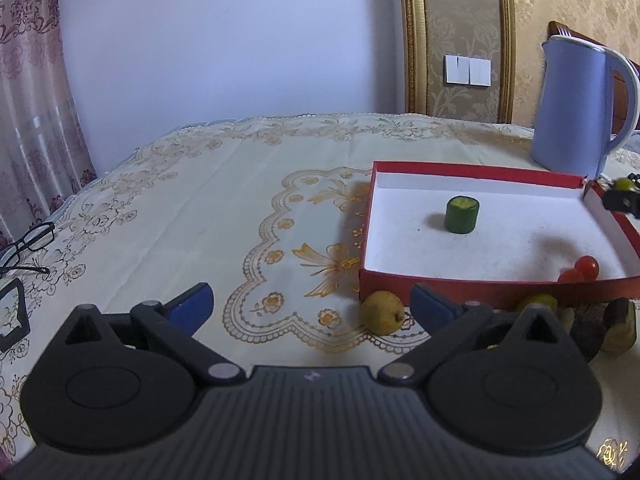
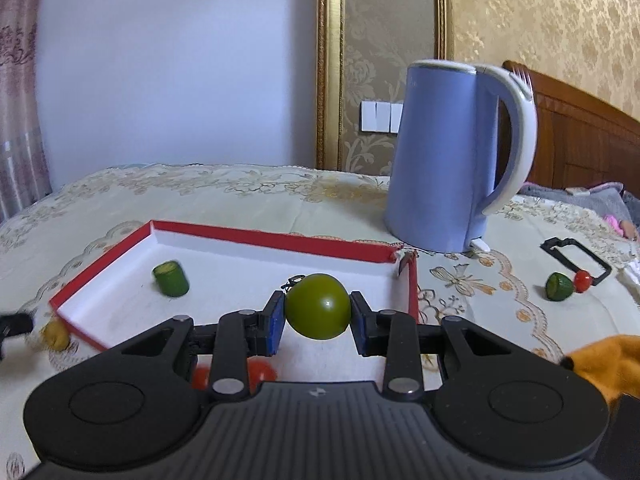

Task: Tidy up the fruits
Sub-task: 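Lower the cherry tomato into the box with the left tool while the right tool releases the green tomato there, then grasp a small brown pear with the left tool while the right tool grasps a dark eggplant slice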

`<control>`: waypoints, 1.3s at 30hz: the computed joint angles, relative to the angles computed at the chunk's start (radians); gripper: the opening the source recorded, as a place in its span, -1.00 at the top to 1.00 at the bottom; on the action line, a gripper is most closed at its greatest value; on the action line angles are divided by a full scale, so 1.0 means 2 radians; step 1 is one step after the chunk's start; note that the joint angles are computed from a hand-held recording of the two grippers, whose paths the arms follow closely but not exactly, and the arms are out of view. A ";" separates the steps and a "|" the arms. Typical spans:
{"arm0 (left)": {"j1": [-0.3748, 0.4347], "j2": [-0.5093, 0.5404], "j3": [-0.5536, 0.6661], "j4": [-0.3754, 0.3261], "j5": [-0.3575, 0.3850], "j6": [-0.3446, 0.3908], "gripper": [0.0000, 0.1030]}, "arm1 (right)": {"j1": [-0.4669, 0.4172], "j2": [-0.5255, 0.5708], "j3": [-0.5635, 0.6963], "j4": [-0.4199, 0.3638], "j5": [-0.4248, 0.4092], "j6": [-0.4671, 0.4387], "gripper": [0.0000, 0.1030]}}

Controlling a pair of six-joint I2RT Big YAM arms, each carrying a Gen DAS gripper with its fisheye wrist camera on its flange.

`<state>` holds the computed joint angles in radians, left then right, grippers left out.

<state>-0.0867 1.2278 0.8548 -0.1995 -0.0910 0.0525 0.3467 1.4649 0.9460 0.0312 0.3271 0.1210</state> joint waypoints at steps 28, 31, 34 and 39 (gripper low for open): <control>0.029 -0.021 -0.034 0.031 0.096 0.039 -0.83 | 0.029 -0.023 -0.032 0.025 0.034 0.002 -0.12; 0.017 -0.006 -0.023 0.022 0.091 0.038 -0.76 | 0.052 -0.050 -0.072 0.048 0.050 0.015 -0.13; 0.009 0.013 -0.014 0.023 0.084 0.038 -0.67 | 0.067 -0.065 -0.096 0.051 0.049 0.044 -0.28; 0.006 0.043 0.011 -0.002 0.083 0.038 -0.35 | 0.084 -0.079 -0.116 0.053 0.070 0.045 -0.42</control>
